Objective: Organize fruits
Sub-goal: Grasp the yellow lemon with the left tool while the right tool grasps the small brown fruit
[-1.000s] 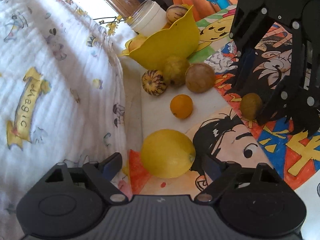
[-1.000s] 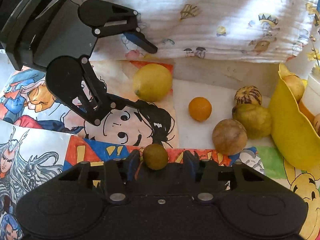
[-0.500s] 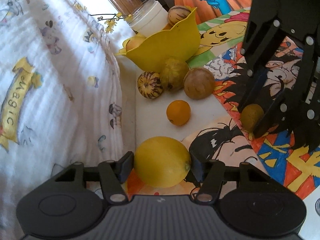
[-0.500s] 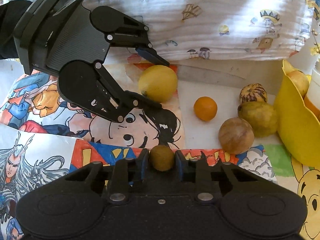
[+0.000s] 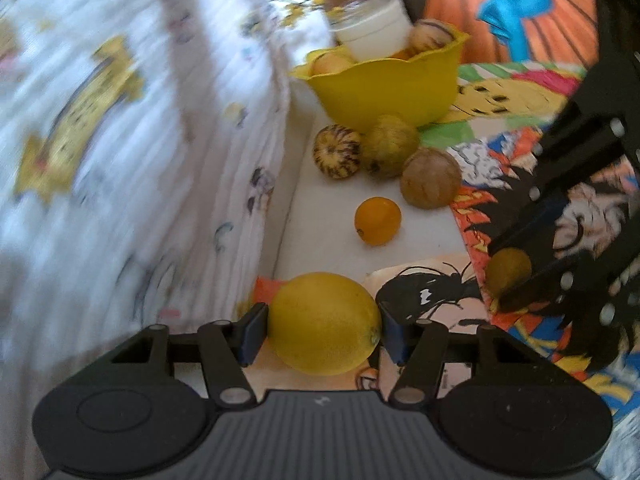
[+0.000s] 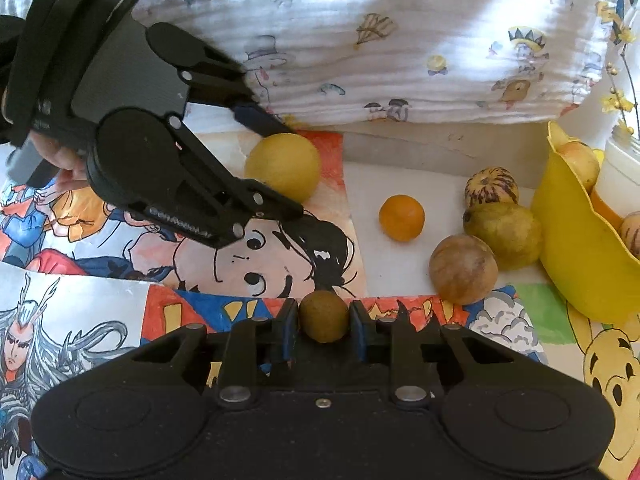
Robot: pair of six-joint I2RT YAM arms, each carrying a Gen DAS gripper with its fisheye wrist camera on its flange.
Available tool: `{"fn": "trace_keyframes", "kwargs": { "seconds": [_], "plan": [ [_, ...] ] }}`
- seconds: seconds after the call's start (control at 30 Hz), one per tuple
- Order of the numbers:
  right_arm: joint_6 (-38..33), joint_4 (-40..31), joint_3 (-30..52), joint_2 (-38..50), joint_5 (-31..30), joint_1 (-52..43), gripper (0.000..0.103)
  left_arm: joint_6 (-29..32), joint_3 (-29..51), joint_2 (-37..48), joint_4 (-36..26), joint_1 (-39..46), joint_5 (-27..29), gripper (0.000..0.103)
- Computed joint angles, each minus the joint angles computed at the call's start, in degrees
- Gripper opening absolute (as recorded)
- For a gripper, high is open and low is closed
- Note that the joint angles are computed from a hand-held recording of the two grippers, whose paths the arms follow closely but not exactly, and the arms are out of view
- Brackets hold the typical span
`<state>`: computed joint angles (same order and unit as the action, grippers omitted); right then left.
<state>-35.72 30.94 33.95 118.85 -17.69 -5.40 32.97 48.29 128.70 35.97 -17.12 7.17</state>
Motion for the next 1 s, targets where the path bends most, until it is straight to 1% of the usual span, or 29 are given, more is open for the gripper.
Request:
{"fn": "trace_keyframes", "kwargs": {
  "seconds": [0.13, 0.23, 0.4, 0.5, 0.57, 0.63, 0.73, 0.8, 0.9, 1.0],
  "plan": [
    [0.69, 1.14, -2.93, -2.57, 0.99, 0.21, 0.03, -8.77, -0.12, -2.23, -4.83, 1.18, 1.06, 0.063],
    [2.1, 1.97, -5.26, -4.93, 1.07, 0.13, 0.03, -14.42, -0.11, -3.64, -8.65, 3.21, 4.72, 0.062],
    [5.6, 2.01, -9.4, -9.82, 1.46, 0.57, 0.03, -17.81, -3.61, -5.88, -8.98, 5.14, 7.61, 0.062],
    [6.12, 1.01, -11.73, -12.83, 1.02, 0.92, 0.03, -19.95, -5.53, -7.67, -10.68, 7.12, 11.41, 0.062],
    [6.92, 0.64, -13.5, -14.84, 0.63, 1.13, 0.03, -20.85, -7.43, -8.65, -10.09, 8.14, 13.48, 0.062],
    [7.97, 0.71, -15.28, -16.57, 0.59, 1.57, 0.03, -20.85, -10.39, -10.24, -8.2, 9.05, 15.41, 0.062],
    [9.88, 0.87, -18.54, -19.64, 0.37, 1.99, 0.03, -20.83, -15.04, -12.71, -4.64, 8.94, 15.86, 0.062],
    [10.61, 0.88, -21.53, -22.96, 0.26, 2.04, 0.03, -21.23, -17.71, -14.58, -3.76, 8.86, 16.39, 0.062],
    [11.22, -0.99, -26.55, -30.48, -0.45, 1.01, 0.03, -21.77, -22.03, -17.98, -2.05, 8.35, 17.63, 0.062],
    [10.37, -7.63, -31.1, -42.01, -2.3, -2.03, 0.03, -22.7, -26.71, -22.29, -0.32, 6.95, 18.64, 0.062]
  ]
}}
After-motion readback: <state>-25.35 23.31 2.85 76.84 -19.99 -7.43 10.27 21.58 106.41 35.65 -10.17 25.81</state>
